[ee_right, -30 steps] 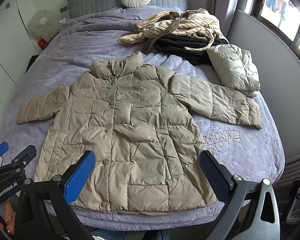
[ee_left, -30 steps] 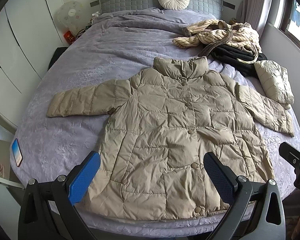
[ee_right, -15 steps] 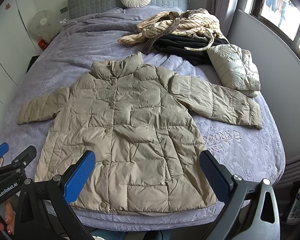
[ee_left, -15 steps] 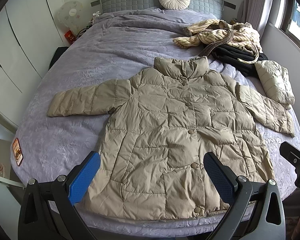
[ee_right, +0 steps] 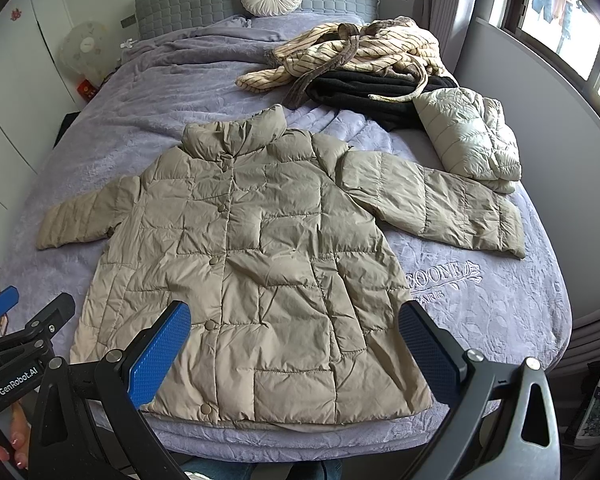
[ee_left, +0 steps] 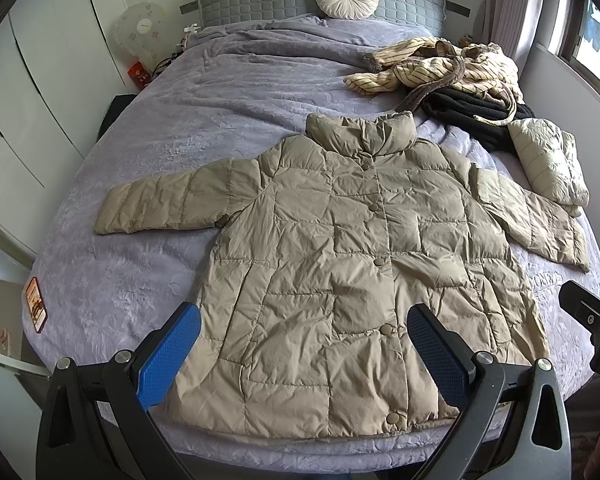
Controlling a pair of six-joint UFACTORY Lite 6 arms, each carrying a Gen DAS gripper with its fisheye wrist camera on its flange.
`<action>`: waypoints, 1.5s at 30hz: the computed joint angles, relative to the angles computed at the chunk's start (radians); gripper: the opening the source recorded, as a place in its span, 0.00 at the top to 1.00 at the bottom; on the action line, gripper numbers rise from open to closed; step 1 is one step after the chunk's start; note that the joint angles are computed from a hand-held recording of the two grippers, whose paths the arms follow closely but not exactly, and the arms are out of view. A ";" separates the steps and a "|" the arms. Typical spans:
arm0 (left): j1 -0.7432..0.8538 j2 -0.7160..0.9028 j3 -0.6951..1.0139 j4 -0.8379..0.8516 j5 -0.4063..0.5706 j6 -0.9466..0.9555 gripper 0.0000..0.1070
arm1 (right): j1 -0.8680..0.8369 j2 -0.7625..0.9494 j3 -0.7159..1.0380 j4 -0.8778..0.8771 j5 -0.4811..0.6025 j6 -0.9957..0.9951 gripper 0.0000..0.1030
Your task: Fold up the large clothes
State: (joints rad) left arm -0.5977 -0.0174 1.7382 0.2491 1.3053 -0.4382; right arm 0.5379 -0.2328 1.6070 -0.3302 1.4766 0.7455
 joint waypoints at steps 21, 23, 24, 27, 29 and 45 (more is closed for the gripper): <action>-0.084 0.035 0.091 0.054 0.066 -0.071 0.04 | -0.033 0.013 0.048 0.022 -0.013 -0.040 0.00; -0.089 0.037 0.097 0.056 0.070 -0.074 0.04 | -0.044 -0.012 0.029 0.029 -0.015 -0.052 0.00; -0.090 0.039 0.101 0.058 0.072 -0.075 0.04 | -0.047 -0.002 0.039 0.031 -0.018 -0.057 0.00; -0.091 0.041 0.103 0.057 0.074 -0.074 0.04 | -0.052 -0.005 0.038 0.035 -0.020 -0.062 0.00; -0.105 0.051 0.122 0.063 0.087 -0.084 0.04 | -0.054 -0.003 0.040 0.037 -0.020 -0.062 0.00; -0.186 -0.001 -0.047 0.033 0.111 -0.214 0.04 | -0.345 -0.147 -0.197 0.306 -0.137 -0.414 0.00</action>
State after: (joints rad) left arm -0.7834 -0.0183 1.6913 0.2821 1.4163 -0.6523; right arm 0.1925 -0.3803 1.4099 -0.0244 1.3397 0.3317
